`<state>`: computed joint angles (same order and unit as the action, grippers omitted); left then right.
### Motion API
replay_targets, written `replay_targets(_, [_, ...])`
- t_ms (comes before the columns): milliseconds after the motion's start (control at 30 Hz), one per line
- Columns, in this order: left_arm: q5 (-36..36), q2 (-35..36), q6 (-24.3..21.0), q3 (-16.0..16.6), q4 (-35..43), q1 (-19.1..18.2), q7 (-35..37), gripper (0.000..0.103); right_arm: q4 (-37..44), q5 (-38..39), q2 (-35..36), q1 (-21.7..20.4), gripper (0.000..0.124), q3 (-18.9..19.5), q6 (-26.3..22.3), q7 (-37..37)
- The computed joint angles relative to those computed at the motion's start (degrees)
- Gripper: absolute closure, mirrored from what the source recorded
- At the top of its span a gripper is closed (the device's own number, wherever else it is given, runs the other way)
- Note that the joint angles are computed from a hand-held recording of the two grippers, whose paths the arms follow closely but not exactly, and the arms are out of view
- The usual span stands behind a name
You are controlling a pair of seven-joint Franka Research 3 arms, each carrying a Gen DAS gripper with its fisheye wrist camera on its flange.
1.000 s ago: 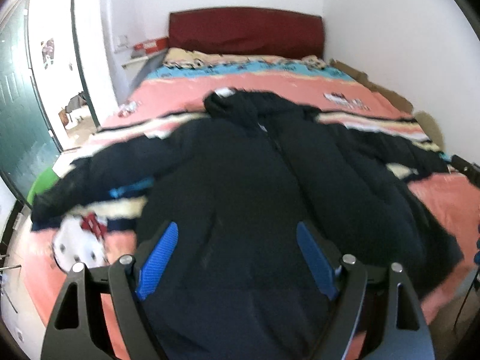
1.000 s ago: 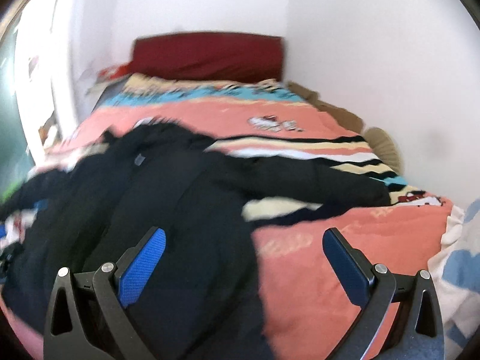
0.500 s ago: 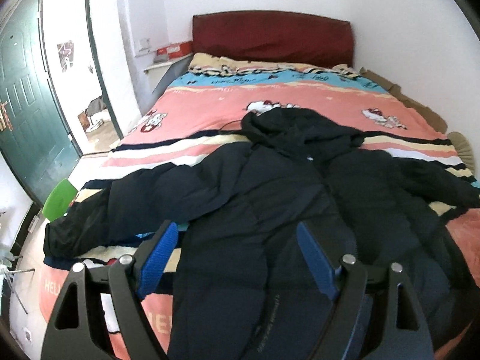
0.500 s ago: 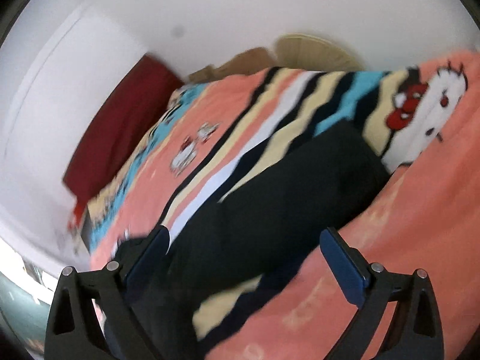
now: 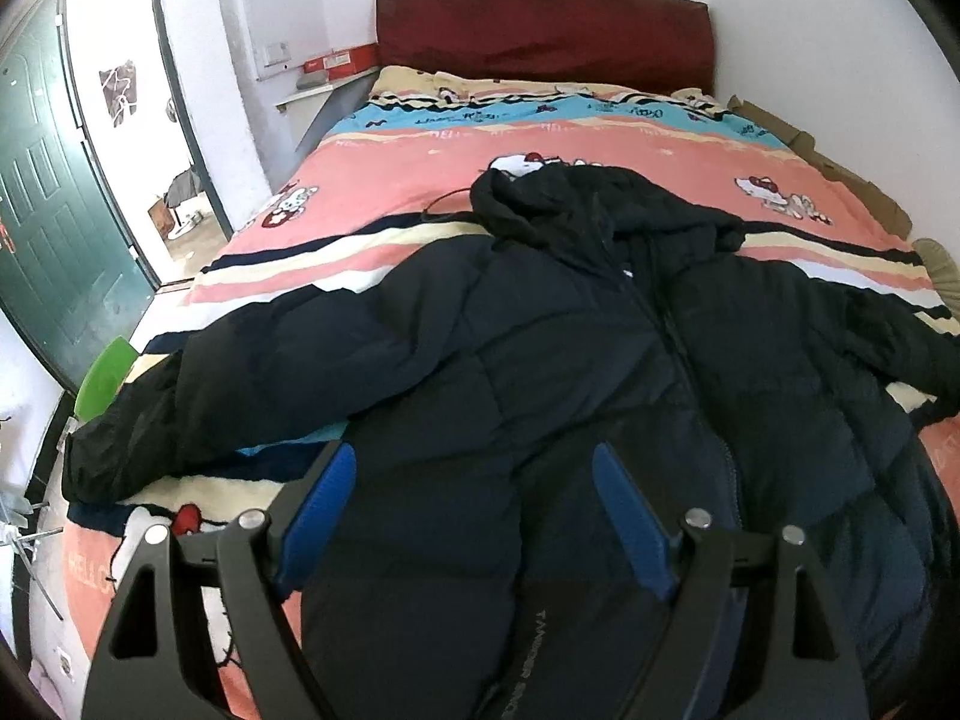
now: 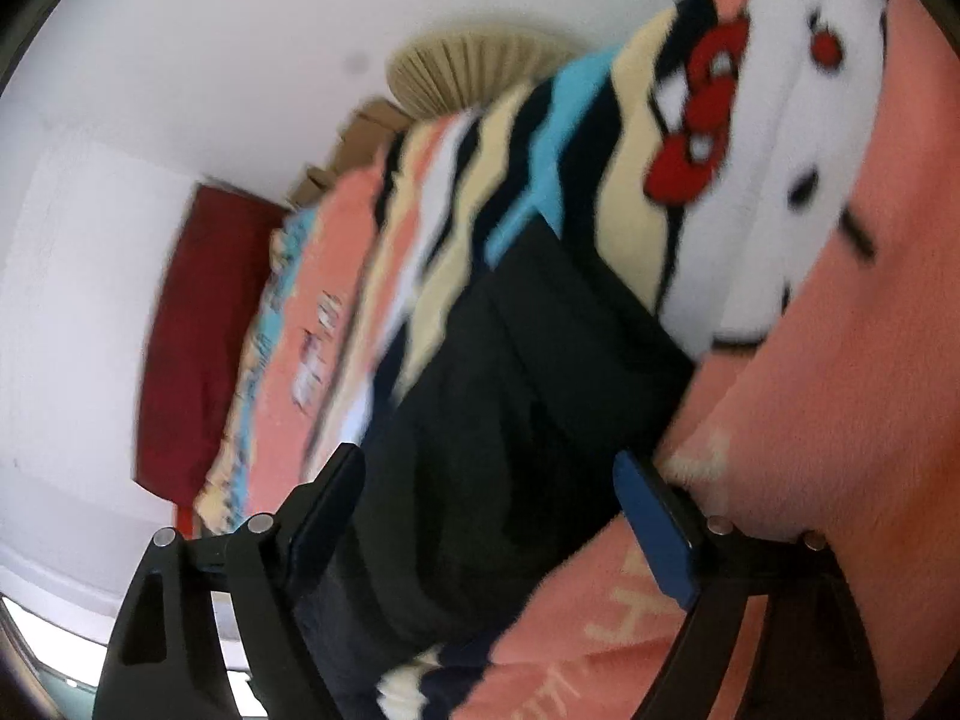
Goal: Fold large clothes
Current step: 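Grasp the jacket sleeve with the right gripper and lift it, then carry the sleeve with the right gripper across the jacket body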
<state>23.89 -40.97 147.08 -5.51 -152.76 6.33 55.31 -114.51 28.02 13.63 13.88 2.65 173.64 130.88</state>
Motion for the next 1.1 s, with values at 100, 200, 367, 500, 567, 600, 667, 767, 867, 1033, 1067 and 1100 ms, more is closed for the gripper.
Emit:
replay_targets(100, [-0.3, 0.7, -0.4, -0.1, 0.3, -0.2, -0.1, 0.022, 2.2, 0.8, 2.7, 0.0, 0.039, 0.1, -0.4, 0.6])
replay_targets(200, [0.2, 0.7, -1.2, -0.7, 0.5, 0.0, -0.3, 0.022, 3.9, 1.7, 5.6, 0.8, 0.042, -0.1, 2.9, 2.0])
replay_targets(367, [0.9, 0.5, -1.6, -0.5, 0.6, 0.4, -0.6, 0.022, 4.4, -2.5, 8.0, 7.3, 0.083, -7.1, 7.1, 9.5])
replay_targets(500, [1.1, -0.4, -0.8, -0.1, 0.7, 0.4, -0.5, 0.022, 5.0, -9.5, 7.7, 16.5, 0.105, -17.4, 6.9, 13.5])
replay_targets(567, [1.0, -1.0, 0.0, 0.2, 0.6, 0.3, -0.3, 0.022, 7.1, -14.1, 7.9, 20.1, 0.107, -21.7, 6.3, 14.8])
replay_targets(600, [0.8, -1.3, 0.5, 0.3, 0.6, 0.2, -0.3, 0.022, 8.3, -16.1, 7.8, 21.0, 0.108, -22.7, 6.3, 14.9])
replay_targets(667, [0.3, -1.8, 1.1, 0.5, 0.7, 0.0, -0.3, 0.022, 11.0, -18.9, 7.8, 21.5, 0.109, -22.7, 5.8, 14.4])
replay_targets(767, [-0.4, -3.5, 1.6, 0.7, 0.4, -0.1, -0.2, 0.022, 16.6, -22.7, 8.0, 20.5, 0.110, -19.9, 4.7, 12.1])
replay_targets(867, [-1.0, -6.0, 1.5, 1.1, -0.5, -0.1, 0.2, 0.022, 22.9, -22.9, 9.4, 16.2, 0.111, -11.9, 4.3, 6.1])
replay_targets(1033, [-1.3, -10.6, -0.4, 2.0, -2.5, 1.1, 0.9, 0.022, 34.1, -19.3, 13.9, 11.5, 0.111, 0.4, 1.7, -6.1])
replay_targets(1067, [-1.3, -11.4, -0.7, 2.1, -2.9, 1.5, 1.0, 0.022, 37.0, -18.6, 15.4, 11.4, 0.111, 2.3, 0.5, -8.6])
replay_targets(1100, [-1.3, -12.4, -1.1, 2.3, -3.4, 2.0, 0.9, 0.022, 40.2, -18.0, 17.2, 11.5, 0.111, 4.1, -1.0, -11.0])
